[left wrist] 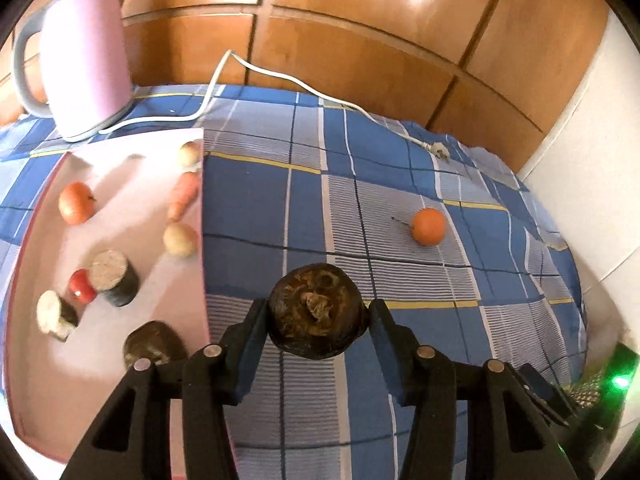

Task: Organize fruits
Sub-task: 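Carry the dark brown fruit into the tray and open the left gripper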

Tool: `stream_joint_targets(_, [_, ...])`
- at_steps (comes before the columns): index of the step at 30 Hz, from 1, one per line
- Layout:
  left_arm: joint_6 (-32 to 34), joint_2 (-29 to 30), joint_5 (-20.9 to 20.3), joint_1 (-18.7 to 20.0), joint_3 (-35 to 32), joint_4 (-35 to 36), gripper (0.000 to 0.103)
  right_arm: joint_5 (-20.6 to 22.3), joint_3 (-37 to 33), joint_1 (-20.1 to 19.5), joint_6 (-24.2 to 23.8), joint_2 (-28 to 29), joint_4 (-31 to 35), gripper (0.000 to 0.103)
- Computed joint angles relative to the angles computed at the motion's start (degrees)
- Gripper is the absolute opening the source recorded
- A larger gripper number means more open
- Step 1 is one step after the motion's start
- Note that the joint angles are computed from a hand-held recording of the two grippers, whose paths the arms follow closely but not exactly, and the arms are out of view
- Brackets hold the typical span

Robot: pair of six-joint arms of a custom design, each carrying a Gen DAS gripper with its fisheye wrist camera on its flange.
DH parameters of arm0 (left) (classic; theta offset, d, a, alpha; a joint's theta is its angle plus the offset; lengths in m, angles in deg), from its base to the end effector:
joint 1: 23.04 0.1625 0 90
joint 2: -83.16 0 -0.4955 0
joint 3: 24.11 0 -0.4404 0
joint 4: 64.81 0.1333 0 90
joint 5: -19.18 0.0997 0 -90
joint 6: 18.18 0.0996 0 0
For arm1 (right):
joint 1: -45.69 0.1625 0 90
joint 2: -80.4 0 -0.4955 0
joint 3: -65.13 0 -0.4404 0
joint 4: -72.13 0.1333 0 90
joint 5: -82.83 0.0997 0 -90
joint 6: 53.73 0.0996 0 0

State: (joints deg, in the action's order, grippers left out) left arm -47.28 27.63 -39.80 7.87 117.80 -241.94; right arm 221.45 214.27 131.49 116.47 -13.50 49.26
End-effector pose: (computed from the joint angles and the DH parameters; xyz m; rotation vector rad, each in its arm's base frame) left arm -0.2561 -0.3685 0.0474 0.6968 2.6204 -0.5364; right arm 0.0423 -0.2233 0.1756 -0.4005 -2.0312 0.9864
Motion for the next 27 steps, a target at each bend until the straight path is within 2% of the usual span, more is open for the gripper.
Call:
stream_joint_targets(7, [-1.5,-3.7,2.0,-1.5,2.7,-1.1,0.051,-0.2,0.3,-0.1,0.7,-0.2,0.1,0.047])
stream_joint_targets(15, [-2.7,-7.3,3.8,-1.2,4.4,-1.0,0.051,-0.1,0.3,0.1,1.2,0.1,0.2,0.047])
stream_joint_targets(21, [-3.7,-9.5,5.0,-0.1,5.1,-0.4,0.051,0.2,0.3,0.3,1.2,0.4,0.1,0.047])
stream_joint_targets(27, [-4.8,-12.8,4.7,3.3,5.3,0.0,0.051,0.6,0.2,0.5,1.3,0.8,0.1,0.047])
